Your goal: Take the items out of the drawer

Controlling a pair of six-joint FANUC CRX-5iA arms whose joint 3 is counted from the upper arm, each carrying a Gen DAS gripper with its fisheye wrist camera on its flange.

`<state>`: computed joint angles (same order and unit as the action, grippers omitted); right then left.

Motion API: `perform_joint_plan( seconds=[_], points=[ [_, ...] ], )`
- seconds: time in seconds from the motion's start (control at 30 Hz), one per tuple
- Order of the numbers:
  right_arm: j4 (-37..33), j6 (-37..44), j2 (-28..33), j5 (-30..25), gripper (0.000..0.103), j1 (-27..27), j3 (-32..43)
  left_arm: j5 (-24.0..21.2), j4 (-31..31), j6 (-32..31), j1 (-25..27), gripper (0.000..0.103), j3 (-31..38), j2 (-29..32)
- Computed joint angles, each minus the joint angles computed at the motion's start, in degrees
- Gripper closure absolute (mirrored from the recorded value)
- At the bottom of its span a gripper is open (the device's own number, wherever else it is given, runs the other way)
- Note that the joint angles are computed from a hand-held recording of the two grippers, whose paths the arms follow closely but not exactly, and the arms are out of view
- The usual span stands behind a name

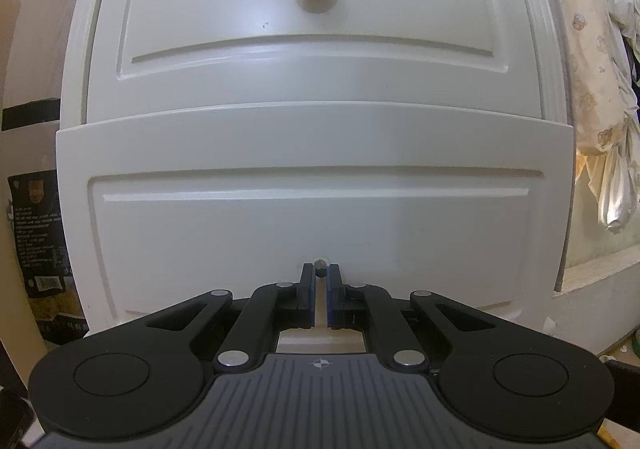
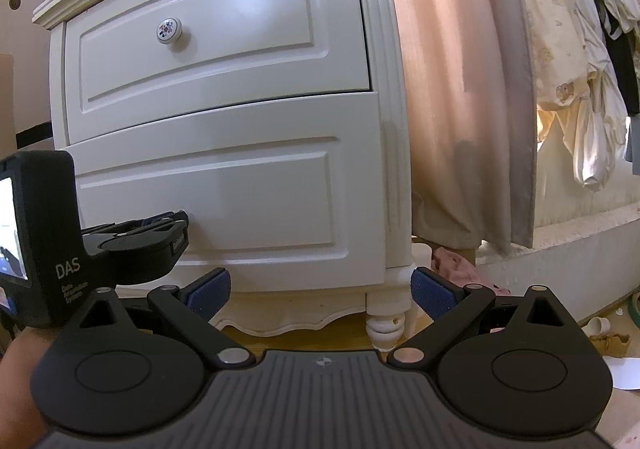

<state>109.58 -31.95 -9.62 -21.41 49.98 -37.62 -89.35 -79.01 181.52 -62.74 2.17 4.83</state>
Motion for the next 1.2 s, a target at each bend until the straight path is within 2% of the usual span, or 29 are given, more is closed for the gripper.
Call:
perform_joint_plan(
  seconds=[0.3,0.47,0.63,0.7,0.77,0.8,1.2],
  points=[
    [0.47,-0.06,-0.33,0.01,0.000,-0.02,-0.16,-0.69,0.42,-0.16,-1.42,0.103,-0.24,-0.14],
    [0.03,0.55,-0.54,-0.33,0.000,0.37,-0.37,-3.29,-1.35,-1.02,-2.38,0.103,-0.11,0.32],
    [-0.08,0.63,-0.43,-0.48,0.000,0.34,-0.22,-2.63,-1.27,-3.03,-2.10,0.103,0.18,-0.02],
    [0.15,0.38,-0.37,-0.48,0.000,0.26,-0.16,-1.93,-0.86,-3.13,-1.59,0.094,0.10,-0.41],
    [0.38,0.14,-0.29,-0.51,0.000,0.21,-0.11,-0.51,-1.17,-3.08,-0.17,0.078,0.17,-0.21],
    [0.40,0.08,-0.25,-0.59,0.000,0.27,-0.10,-0.56,-1.42,-2.95,-0.06,0.075,0.16,-0.11],
    [-0.39,0.85,0.01,-0.84,0.000,0.49,0.13,0.47,-0.77,-2.86,1.78,0.077,0.53,-0.14]
  ],
)
